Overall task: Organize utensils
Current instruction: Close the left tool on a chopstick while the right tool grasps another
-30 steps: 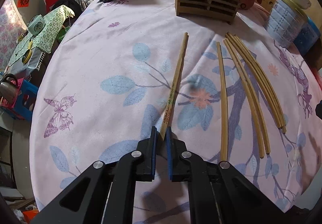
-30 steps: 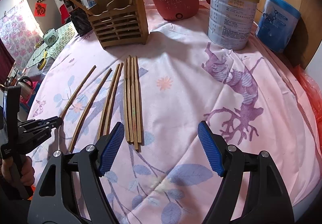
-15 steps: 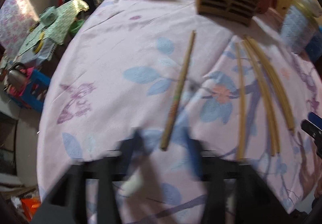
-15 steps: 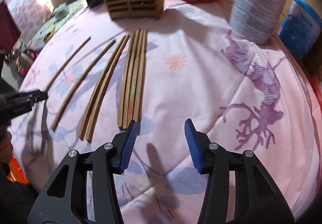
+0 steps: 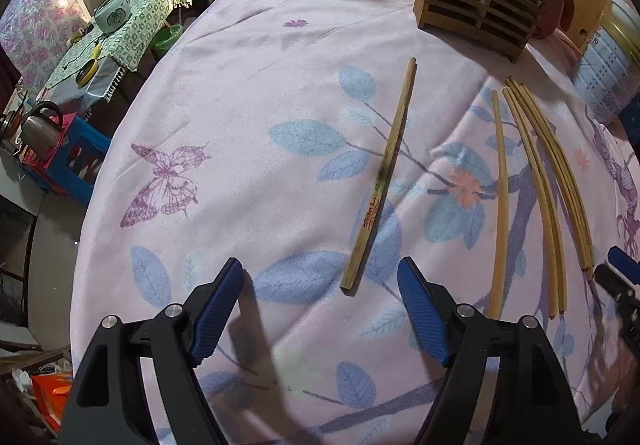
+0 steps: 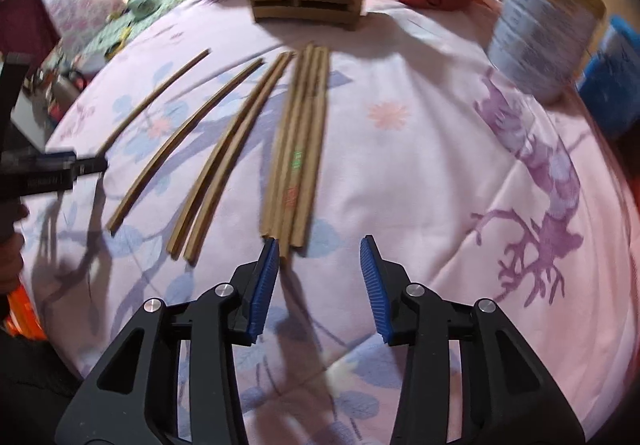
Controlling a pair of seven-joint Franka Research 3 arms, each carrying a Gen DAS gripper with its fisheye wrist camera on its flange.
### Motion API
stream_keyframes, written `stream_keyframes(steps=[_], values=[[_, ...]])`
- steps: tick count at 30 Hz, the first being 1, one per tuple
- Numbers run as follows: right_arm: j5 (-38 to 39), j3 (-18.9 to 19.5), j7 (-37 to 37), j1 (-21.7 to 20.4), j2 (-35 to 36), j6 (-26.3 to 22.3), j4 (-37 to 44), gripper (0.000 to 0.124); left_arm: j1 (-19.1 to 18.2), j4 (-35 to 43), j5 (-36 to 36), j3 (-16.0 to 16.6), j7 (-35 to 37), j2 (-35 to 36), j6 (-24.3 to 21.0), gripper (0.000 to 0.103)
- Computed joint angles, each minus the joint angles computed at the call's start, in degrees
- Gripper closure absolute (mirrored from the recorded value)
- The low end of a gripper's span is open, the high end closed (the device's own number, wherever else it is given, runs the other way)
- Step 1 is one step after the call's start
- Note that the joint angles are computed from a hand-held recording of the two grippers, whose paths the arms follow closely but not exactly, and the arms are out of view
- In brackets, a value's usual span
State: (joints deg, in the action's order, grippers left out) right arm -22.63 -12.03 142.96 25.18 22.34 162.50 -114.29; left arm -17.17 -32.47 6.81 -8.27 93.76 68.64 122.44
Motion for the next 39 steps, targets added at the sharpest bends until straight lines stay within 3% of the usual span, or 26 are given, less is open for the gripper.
stream_keyframes(steps=[3, 7, 9, 13, 16, 22, 25, 27, 34, 37, 38, 39], values=[[-1.57, -1.59, 2.33, 1.15, -0.23, -0.48, -0.13, 0.081, 0.21, -2.00, 0.08, 0.01, -0.27, -1.08, 0.85, 0.025], [1.17, 1.38, -1.46, -1.21, 0.96, -2.68, 0.96, 0.081, 0.98, -7.39, 0.44, -0.34, -0.41, -3.90, 3.44, 0.025], [-0.46, 0.52, -1.15, 0.08, 1.58, -3.62, 1.62, 0.081, 0.89, -6.53, 0.62, -0.45, -0.49, -3.43, 3.03, 0.025], [1.11, 1.98, -4.24, -0.91, 2.67, -1.07, 2.52, 0.082, 0.86, -5.93, 0.72, -0.54, -0.51, -3.11, 2.71, 0.024], [1.18, 0.28, -2.76, 0.47, 3.28, 0.15, 2.88, 0.087, 0.89, -6.24, 0.76, -0.56, -0.56, -3.28, 2.84, 0.024], [0.86, -3.85, 0.40, 3.05, 4.06, 3.14, 2.28, 0.111, 0.99, -6.49, 0.66, -0.64, -0.62, -3.42, 2.89, 0.025], [2.46, -3.59, 0.19, 2.47, 3.77, 5.03, 1.22, 0.117, 1.82, -10.20, 0.31, -1.25, -0.40, -5.50, 4.85, 0.037], [2.94, -4.01, -0.29, 2.90, 3.82, 5.17, 1.11, 0.117, 3.06, -11.15, -1.19, -2.72, 0.79, -6.05, 5.30, 0.051], [3.07, -5.86, 0.24, 4.71, 3.95, 5.97, 0.68, 0.117, 4.14, -16.26, -3.19, -4.40, 4.74, -8.74, 8.06, 0.066], [2.68, -6.84, 0.55, 5.69, 3.96, 6.24, 0.43, 0.117, 2.96, -19.16, -1.42, -3.24, 5.25, -9.75, 12.40, 0.080], [2.67, -6.89, 0.41, 5.74, 3.97, 6.27, 0.43, 0.117, 2.80, -19.69, -0.96, -3.18, 5.52, -9.86, 13.49, 0.091], [2.74, -6.94, 0.36, 5.79, 3.98, 6.28, 0.42, 0.117, 3.01, -18.74, -1.26, -3.70, 6.02, -9.36, 12.76, 0.096]])
